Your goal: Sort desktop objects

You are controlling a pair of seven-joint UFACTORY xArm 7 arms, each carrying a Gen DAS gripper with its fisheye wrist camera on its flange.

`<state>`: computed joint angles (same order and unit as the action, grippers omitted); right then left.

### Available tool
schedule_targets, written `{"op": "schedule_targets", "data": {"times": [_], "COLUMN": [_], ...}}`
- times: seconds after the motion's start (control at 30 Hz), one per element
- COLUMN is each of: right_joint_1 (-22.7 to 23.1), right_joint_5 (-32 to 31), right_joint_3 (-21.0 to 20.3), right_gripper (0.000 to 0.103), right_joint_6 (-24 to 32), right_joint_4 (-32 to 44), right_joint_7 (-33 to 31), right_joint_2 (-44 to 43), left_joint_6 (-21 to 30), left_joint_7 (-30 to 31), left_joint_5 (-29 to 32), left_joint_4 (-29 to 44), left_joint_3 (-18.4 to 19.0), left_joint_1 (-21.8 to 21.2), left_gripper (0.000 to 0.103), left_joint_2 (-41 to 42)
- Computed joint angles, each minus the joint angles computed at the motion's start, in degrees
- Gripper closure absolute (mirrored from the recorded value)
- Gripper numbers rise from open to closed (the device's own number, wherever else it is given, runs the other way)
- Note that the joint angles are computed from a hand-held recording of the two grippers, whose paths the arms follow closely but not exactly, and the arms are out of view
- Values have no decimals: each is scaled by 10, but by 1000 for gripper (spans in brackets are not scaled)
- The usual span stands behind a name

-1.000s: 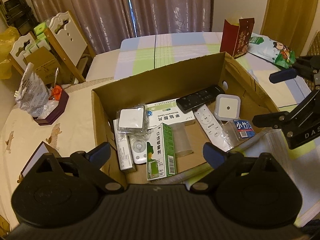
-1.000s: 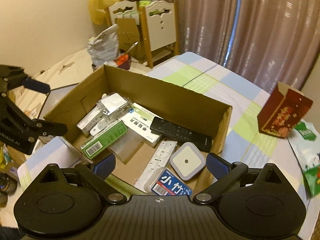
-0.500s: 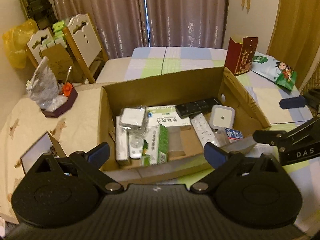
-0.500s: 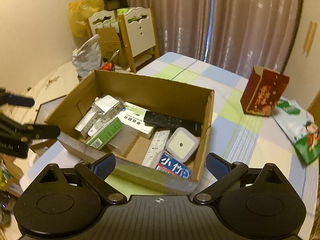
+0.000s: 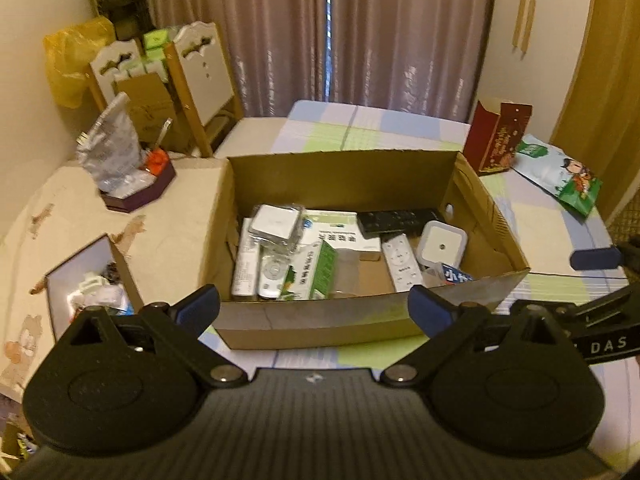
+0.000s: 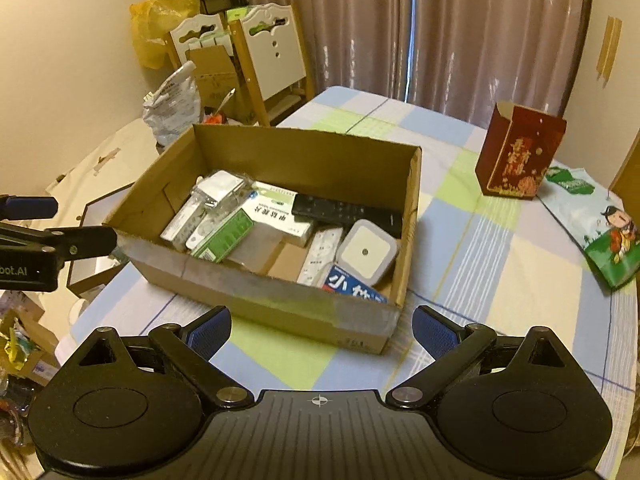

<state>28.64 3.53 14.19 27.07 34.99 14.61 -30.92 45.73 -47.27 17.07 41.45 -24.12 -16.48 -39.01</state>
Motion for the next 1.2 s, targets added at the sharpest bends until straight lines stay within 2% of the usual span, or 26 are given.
{"op": "schedule_targets", "data": {"times": [0.3, 0.57, 0.9, 1.2], "right_joint_1": [23, 33, 39, 35], "right_joint_5": [26, 50, 64, 69], "right_joint_3": [-20, -28, -32, -30], "right_gripper": [4, 4, 4, 4], "right_joint_6": [11, 8, 4, 6], "right_joint_4": [-27, -45, -55, -51], "right_joint_7": [-27, -52, -68, -64], "right_joint_2": [-20, -28, -31, -24], "left_joint_6": [57, 91, 96, 92], "left_joint_7": [-59, -98, -112, -115], "left_joint_5": [6, 11, 22, 23], "left_joint_4": [6, 6, 11, 13], "left_joint_3": [-38, -47, -57, -50], "left_joint_1": [-4, -19, -44, -56], "left_gripper": [4, 4, 4, 4], "left_joint_2": [-7, -9, 4, 21]}}
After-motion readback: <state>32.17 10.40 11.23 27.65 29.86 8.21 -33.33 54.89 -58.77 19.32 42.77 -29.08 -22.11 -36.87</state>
